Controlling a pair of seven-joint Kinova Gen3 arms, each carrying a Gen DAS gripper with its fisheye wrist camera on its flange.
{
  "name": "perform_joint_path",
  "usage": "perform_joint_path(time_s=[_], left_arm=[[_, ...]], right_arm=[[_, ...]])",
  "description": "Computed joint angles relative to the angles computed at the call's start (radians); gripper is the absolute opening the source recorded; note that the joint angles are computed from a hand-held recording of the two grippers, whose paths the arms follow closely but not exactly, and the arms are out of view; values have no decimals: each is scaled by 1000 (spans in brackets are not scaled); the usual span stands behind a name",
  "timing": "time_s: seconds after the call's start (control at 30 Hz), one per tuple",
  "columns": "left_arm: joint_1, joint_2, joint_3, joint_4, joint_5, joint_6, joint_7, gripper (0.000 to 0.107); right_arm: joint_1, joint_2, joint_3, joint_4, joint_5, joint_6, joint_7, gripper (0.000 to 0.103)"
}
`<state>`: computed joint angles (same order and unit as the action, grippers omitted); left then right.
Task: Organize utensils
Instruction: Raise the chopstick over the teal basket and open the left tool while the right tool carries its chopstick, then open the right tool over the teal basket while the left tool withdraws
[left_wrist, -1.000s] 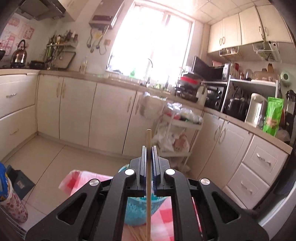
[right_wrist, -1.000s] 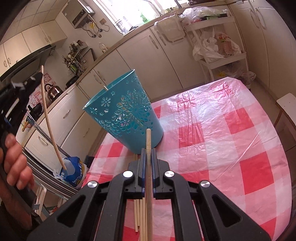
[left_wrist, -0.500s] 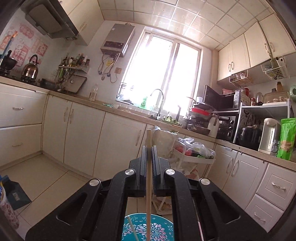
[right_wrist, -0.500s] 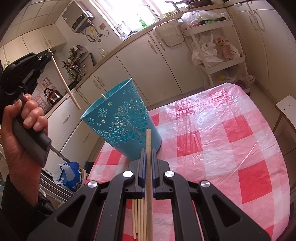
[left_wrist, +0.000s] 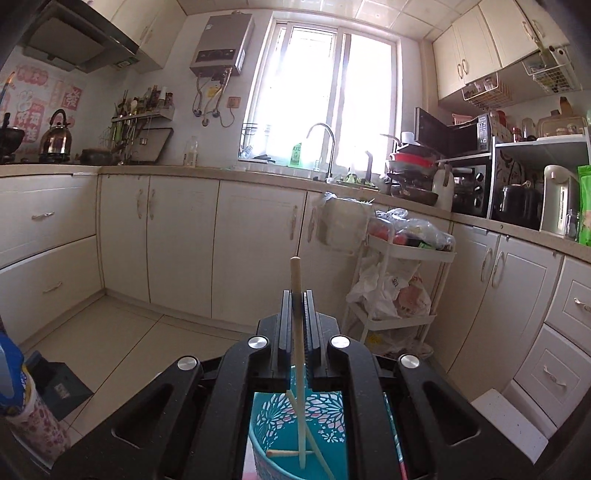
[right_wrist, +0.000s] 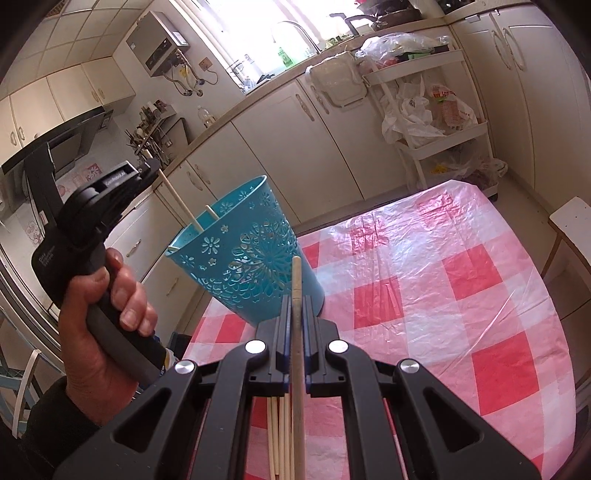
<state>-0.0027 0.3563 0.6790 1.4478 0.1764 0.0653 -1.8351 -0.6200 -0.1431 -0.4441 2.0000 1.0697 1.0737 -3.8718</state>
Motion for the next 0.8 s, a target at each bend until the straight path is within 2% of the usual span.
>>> perform_joint_path(time_s=[0.17, 0.23, 0.3, 0.47, 0.53, 0.63, 0.7, 0.8], left_arm=[[-28, -33, 6, 16, 22, 50, -25, 8], [-27, -42, -4, 12, 42, 90, -55, 22], [-1, -59, -46, 21, 53, 96, -62, 33], [-42, -114, -65, 34, 156, 171, -96, 49], [-50, -160, -112, 56, 201, 208, -72, 60], [-93, -211, -154, 94, 312, 266, -65, 71], [-105, -226, -187, 102, 365, 307, -64, 73], [-120, -235, -211, 99, 440, 339, -130, 73]], right_arm=[[-8, 0, -12, -11, 14, 26, -1, 6], [-13, 0, -15, -14, 23, 33, -4, 6], [-17, 1, -16, -19, 27, 40, -6, 6], [-35, 5, -34, -28, 61, 83, -21, 6], [-46, 7, -43, -34, 88, 116, -29, 6], [-62, 12, -48, -63, 148, 168, -20, 6], [-64, 21, -37, -93, 205, 187, 9, 6], [-54, 39, -6, -140, 299, 192, 55, 6]])
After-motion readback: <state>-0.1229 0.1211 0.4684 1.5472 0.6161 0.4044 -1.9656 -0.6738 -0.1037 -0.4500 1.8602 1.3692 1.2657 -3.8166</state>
